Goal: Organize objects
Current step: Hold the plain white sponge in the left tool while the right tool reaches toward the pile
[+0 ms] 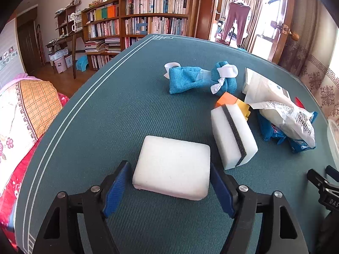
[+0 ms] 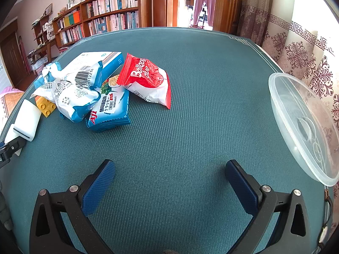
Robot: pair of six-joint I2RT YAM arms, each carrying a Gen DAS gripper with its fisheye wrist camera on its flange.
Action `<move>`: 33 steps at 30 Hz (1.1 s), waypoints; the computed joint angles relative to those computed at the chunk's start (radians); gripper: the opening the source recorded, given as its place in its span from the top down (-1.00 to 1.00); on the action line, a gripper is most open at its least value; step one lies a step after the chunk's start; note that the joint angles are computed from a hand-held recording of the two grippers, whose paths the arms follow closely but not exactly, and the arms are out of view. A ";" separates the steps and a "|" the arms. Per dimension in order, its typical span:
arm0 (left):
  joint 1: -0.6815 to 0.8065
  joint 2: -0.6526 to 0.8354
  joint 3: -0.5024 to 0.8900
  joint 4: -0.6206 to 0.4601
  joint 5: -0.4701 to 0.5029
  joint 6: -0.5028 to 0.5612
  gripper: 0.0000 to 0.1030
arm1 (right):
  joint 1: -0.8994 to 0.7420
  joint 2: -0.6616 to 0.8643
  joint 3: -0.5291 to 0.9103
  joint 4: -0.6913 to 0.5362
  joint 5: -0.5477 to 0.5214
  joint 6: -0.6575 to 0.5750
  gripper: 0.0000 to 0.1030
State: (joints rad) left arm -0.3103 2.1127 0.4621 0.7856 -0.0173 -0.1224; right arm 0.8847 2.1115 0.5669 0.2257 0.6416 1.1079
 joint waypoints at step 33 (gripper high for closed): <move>0.064 0.012 -0.081 0.170 -0.095 -0.214 -0.26 | 0.037 -0.029 0.133 0.308 -0.348 -0.335 -0.68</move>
